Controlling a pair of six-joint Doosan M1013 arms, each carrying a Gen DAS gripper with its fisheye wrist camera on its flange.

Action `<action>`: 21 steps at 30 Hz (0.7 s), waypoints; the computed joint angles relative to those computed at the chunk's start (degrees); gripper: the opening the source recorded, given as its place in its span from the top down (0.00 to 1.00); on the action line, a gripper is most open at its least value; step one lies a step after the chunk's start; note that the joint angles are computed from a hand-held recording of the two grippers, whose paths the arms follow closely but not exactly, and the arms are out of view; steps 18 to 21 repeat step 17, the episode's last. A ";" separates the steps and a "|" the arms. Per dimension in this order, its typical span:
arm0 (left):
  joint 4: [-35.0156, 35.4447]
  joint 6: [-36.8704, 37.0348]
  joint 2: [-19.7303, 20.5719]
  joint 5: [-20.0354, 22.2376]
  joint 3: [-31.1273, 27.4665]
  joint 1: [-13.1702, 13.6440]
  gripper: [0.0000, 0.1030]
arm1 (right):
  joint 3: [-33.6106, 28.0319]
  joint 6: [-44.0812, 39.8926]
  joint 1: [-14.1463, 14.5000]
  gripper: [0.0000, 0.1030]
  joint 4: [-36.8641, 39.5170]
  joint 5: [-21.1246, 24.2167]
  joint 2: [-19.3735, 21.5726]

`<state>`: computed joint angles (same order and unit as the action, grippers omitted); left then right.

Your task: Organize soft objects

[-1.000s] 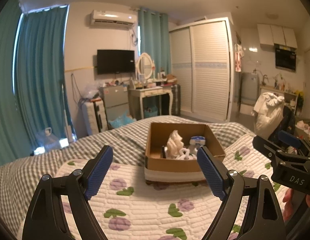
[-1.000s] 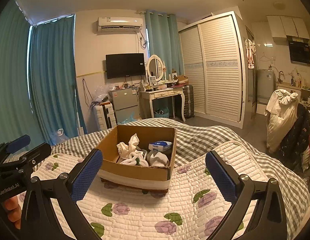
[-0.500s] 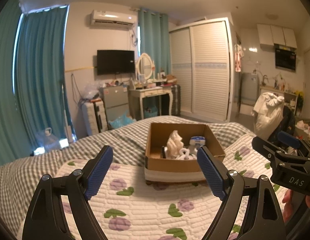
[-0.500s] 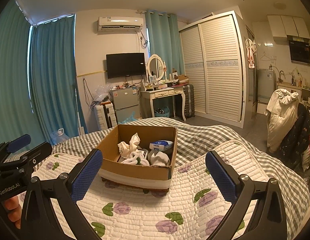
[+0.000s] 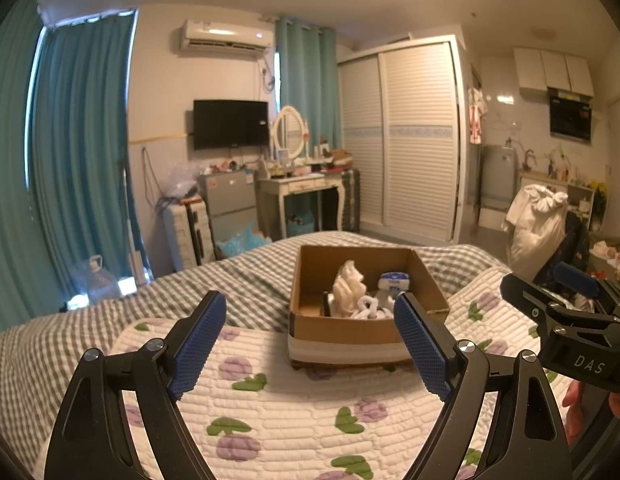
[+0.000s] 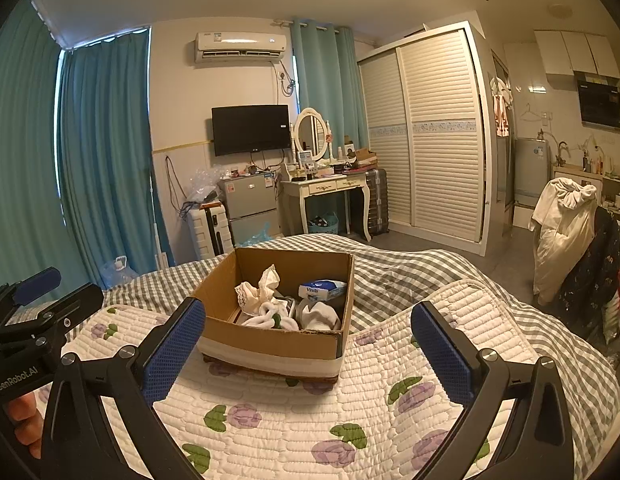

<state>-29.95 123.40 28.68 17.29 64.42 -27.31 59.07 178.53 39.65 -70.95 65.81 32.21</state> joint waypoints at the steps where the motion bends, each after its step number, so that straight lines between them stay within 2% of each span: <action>1: -0.12 0.09 0.01 0.07 -0.01 0.02 0.15 | 0.04 0.01 -0.02 0.00 0.04 -0.09 -0.02; 21: -0.57 0.24 -0.04 0.37 0.08 0.03 0.15 | -0.11 -0.04 -0.02 0.00 0.23 0.06 0.05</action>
